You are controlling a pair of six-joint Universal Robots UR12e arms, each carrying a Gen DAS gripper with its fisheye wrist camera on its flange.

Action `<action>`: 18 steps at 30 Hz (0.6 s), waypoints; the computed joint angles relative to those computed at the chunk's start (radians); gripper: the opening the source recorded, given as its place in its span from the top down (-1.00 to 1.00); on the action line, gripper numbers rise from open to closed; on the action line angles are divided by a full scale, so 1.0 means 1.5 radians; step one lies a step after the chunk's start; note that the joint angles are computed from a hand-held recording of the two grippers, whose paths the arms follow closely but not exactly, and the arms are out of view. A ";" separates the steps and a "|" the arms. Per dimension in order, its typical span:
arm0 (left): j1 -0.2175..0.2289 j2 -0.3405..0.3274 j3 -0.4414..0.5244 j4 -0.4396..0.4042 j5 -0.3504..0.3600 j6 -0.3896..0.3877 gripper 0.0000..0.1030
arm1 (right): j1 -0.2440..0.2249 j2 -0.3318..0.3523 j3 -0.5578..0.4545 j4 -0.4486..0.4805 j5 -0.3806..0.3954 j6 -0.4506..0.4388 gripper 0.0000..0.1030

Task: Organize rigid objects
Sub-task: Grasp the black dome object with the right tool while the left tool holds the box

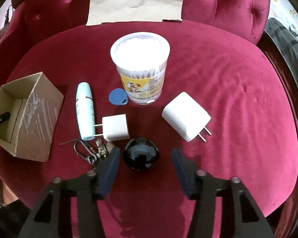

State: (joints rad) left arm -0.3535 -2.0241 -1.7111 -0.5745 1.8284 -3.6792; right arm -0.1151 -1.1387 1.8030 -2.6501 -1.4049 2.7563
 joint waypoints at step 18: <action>0.000 0.000 0.000 0.000 0.002 -0.004 0.94 | 0.007 -0.013 -0.002 0.012 -0.001 0.020 0.22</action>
State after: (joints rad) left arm -0.3534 -2.0247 -1.7107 -0.5744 1.8309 -3.6852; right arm -0.1051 -1.1585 1.8002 -2.6328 -1.4062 2.7863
